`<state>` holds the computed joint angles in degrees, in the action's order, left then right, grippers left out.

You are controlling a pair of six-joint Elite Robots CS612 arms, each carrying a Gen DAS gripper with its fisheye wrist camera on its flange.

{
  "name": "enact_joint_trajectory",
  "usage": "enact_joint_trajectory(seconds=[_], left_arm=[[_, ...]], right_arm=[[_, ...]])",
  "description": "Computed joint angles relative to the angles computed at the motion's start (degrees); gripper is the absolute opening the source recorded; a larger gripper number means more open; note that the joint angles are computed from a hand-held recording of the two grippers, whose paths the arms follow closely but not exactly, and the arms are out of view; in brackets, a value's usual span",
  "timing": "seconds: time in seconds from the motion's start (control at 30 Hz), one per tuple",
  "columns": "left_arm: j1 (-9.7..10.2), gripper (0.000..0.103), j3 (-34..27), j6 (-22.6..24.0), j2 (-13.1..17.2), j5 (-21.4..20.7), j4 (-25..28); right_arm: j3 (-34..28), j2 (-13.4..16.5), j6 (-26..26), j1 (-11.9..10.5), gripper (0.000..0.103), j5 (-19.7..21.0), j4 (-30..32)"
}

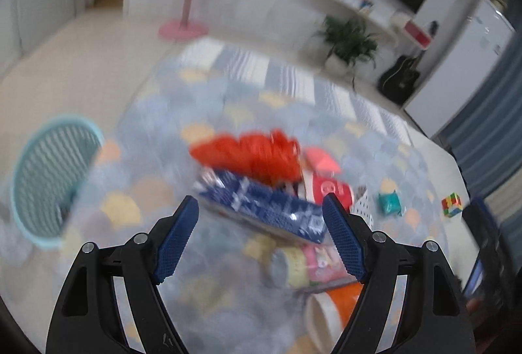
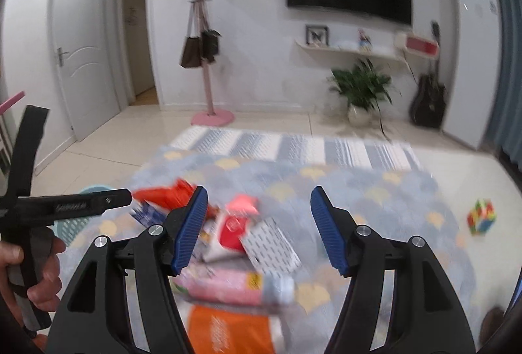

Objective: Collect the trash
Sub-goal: 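Grasp the blue milk carton with the left gripper and lift it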

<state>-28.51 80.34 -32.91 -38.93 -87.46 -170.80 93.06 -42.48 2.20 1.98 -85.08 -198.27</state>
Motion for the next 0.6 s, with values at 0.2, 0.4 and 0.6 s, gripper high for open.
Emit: enact_joint_trajectory(seconds=[0.2,0.4,0.6], left_arm=[[-0.62,0.077,-3.91,-7.03,2.59,3.73,7.09],[0.02,0.078,-7.22,-9.92,5.03,0.79,9.01],[0.44,0.065,-7.69,-7.31,5.72,-2.52,6.69]], right_arm=[[1.47,1.46,-0.32,-0.53,0.062,-0.85,0.08],[1.81,2.01,0.38,-1.17,0.062,0.62,1.98],[1.19,2.41,1.05,-1.5,0.062,2.38,4.32]])
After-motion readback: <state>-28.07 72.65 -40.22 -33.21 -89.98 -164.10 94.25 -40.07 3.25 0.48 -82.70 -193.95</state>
